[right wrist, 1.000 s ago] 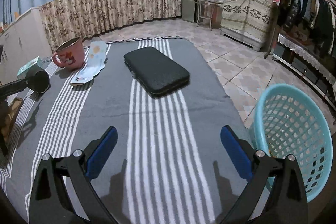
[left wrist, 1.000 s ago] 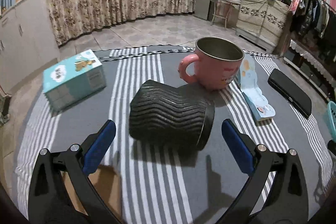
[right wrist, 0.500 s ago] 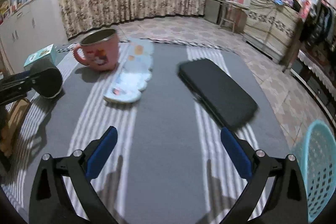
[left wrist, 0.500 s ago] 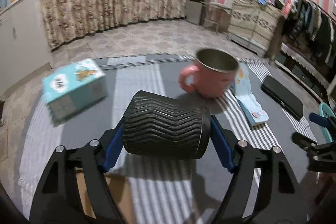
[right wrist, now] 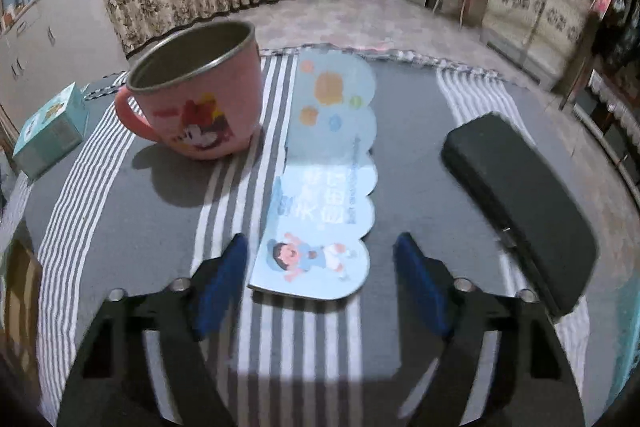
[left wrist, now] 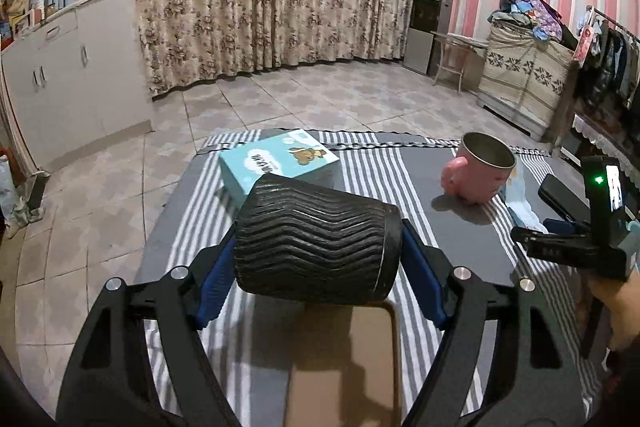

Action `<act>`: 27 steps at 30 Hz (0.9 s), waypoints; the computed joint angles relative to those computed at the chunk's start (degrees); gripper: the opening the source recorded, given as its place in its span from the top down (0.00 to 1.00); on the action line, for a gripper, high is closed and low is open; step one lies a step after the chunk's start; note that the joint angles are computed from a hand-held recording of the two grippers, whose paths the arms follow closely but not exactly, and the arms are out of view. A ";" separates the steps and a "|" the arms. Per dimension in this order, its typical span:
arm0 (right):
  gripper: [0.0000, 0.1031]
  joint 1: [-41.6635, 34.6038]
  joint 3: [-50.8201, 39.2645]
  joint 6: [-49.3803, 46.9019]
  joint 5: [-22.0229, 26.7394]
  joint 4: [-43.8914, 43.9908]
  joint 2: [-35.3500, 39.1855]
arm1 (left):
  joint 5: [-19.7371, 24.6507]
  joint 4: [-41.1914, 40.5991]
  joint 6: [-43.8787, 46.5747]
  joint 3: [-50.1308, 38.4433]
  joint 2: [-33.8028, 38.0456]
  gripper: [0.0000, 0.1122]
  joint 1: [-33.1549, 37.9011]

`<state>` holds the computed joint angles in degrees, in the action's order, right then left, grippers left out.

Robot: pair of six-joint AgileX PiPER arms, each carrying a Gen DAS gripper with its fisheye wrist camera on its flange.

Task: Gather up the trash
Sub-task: 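Grasp the black ribbed cylinder with the left tool while the right tool grasps the printed booklet, then carry the cylinder and booklet over the blue basket and open both tools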

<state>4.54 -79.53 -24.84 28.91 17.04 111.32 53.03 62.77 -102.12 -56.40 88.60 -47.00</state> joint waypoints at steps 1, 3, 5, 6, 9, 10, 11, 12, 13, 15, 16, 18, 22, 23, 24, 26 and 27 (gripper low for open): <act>0.44 -0.06 0.37 -2.07 0.32 1.64 -0.38 | 0.18 0.19 -0.42 0.31 -0.40 0.34 -0.14; 0.48 0.21 2.00 -3.79 -0.01 2.22 -1.74 | 0.68 0.62 -1.87 0.62 -0.87 0.34 -0.93; 0.49 -0.59 4.75 -8.12 -0.67 5.20 -3.75 | 1.32 0.89 -2.49 0.10 -0.85 0.34 -2.03; 0.49 -1.16 6.58 -10.46 -1.69 6.54 -4.97 | 1.91 0.70 -2.13 -0.61 -0.40 0.34 -2.62; 0.49 -4.16 12.48 -19.44 -3.50 12.69 -9.50 | 5.10 -0.03 -0.70 -3.82 1.93 0.34 -5.38; 0.49 -5.82 14.25 -23.07 -3.27 15.61 -11.11 | 6.10 -0.24 -0.26 -5.09 2.81 0.34 -6.46; 0.49 -7.86 15.45 -26.67 -2.39 18.44 -12.51 | 6.58 -0.32 -0.15 -5.93 3.45 0.34 -7.01; 0.49 -10.72 17.13 -31.50 -1.25 22.17 -14.43 | 7.09 -0.38 -0.06 -6.95 4.20 0.34 -7.61; 0.49 -12.93 18.16 -34.74 -0.41 24.51 -15.75 | 7.65 -0.49 -0.02 -8.52 5.31 0.34 -8.40; 0.49 -19.14 19.33 -41.63 3.03 28.94 -18.46 | 7.94 -0.75 0.17 -11.18 7.18 0.34 -9.39; 0.49 -21.98 19.51 -44.13 4.64 30.38 -19.50 | 8.22 -0.81 0.29 -13.16 8.67 0.34 -10.29; 0.49 -28.98 18.31 -49.11 8.77 32.91 -20.92 | 8.98 -0.82 1.12 -17.43 11.73 0.34 -11.73; 0.49 -40.77 12.72 -53.88 15.32 35.25 -20.01 | 9.41 -1.35 3.76 -27.03 18.34 0.34 -13.80; 0.49 -43.90 10.99 -54.89 16.32 35.68 -19.19 | 9.38 -1.75 4.84 -29.97 20.28 0.34 -14.14; 0.49 -45.86 9.77 -55.50 16.92 35.94 -18.45 | 9.30 -2.18 5.93 -32.94 22.30 0.34 -14.44; 0.49 -49.98 6.57 -56.37 18.38 36.65 -15.86 | 8.85 -3.62 8.93 -40.06 26.94 0.34 -15.01; 0.49 -52.23 4.44 -55.85 19.29 36.61 -14.01 | 8.83 -4.67 11.13 -45.06 30.10 0.34 -15.49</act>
<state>-47.69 -75.10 -80.69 48.20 53.65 97.31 61.86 58.10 -91.00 -101.46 118.71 -62.49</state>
